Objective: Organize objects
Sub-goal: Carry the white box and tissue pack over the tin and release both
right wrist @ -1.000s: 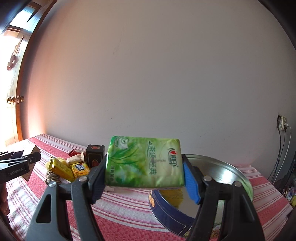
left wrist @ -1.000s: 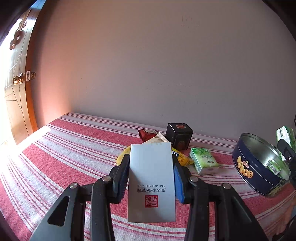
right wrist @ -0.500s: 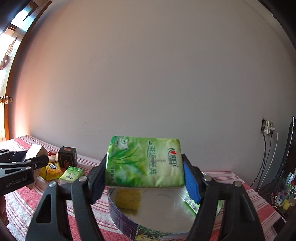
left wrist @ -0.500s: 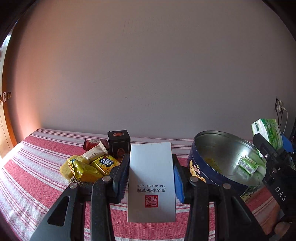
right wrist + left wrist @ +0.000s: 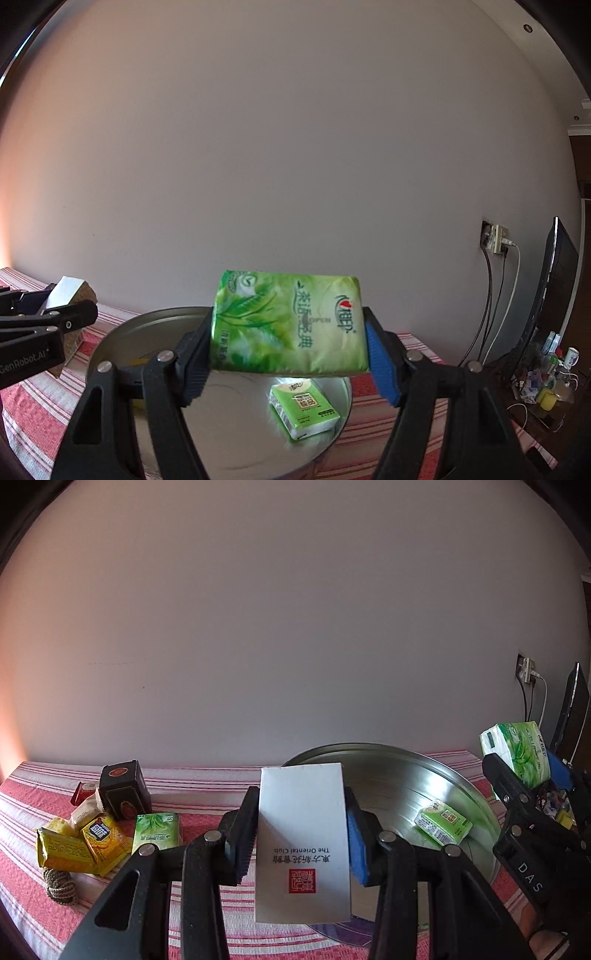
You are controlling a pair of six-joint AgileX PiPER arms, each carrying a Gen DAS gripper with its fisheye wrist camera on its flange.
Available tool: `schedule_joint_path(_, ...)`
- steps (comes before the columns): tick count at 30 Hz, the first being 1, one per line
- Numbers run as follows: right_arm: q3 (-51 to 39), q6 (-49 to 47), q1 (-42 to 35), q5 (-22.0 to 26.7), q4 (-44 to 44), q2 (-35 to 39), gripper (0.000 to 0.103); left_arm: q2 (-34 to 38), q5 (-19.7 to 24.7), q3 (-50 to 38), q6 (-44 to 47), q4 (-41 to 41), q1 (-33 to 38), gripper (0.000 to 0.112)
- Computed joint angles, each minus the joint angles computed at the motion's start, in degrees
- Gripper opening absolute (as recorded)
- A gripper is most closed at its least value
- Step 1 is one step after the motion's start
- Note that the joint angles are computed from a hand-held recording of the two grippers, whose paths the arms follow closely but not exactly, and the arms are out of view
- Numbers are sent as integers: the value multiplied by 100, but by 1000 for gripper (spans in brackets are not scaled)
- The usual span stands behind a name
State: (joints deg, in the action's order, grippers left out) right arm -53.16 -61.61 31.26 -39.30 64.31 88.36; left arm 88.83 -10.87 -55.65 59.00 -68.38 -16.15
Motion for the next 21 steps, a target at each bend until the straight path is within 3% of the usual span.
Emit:
schedule_joint_path(4,-157,-162,-307,203,103,148,73,349,-12,-352,623,-613,-201,45)
schedule_joint_path(9,-413,-403,-656,570,517,215,73,804,-17,-871,2069,-2140,-419,45)
schedule_joint_path(16,-531,-503,-836,925,852,266,73,982,-107,-881,1812,-1699,-567,45)
schedule_joint_path(21,-571,-580,-834,1008,953,328,73,1091,-131,-988,2475,-2331,-607,45)
